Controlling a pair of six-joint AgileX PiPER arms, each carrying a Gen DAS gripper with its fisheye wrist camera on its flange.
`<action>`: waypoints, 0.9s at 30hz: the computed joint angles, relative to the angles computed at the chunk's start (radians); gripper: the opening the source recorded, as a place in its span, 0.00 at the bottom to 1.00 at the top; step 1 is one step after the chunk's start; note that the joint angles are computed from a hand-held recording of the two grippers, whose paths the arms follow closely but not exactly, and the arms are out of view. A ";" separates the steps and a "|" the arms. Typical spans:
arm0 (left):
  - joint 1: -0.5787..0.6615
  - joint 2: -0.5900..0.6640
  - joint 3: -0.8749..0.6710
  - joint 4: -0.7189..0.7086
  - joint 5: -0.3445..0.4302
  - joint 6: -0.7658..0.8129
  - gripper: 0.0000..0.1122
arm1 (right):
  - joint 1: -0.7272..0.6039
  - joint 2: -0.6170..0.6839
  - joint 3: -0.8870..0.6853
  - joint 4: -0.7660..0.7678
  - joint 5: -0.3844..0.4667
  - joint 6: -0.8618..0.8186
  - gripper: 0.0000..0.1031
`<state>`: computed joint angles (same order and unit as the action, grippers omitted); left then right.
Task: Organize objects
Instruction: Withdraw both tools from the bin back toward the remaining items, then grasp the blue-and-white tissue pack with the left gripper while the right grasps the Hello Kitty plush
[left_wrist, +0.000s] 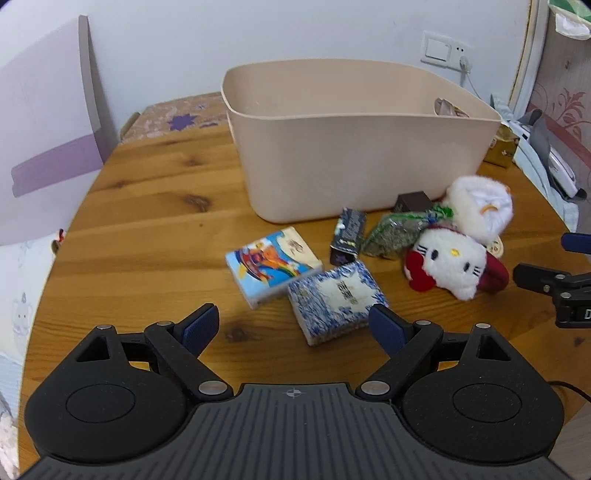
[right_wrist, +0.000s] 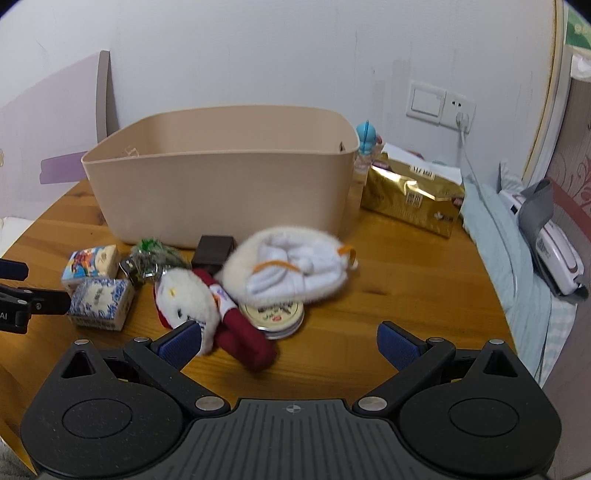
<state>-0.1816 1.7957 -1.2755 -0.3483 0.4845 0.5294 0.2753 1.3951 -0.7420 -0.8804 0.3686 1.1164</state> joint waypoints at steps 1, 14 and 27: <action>-0.003 0.003 0.002 -0.004 0.002 -0.002 0.80 | -0.004 0.005 0.001 0.007 -0.007 -0.005 1.00; -0.049 0.063 -0.022 -0.033 0.001 -0.101 0.80 | -0.069 0.116 -0.012 0.248 -0.133 -0.233 0.98; -0.109 0.170 -0.123 0.171 -0.029 -0.371 0.80 | -0.076 0.189 -0.046 0.243 -0.200 -0.235 0.95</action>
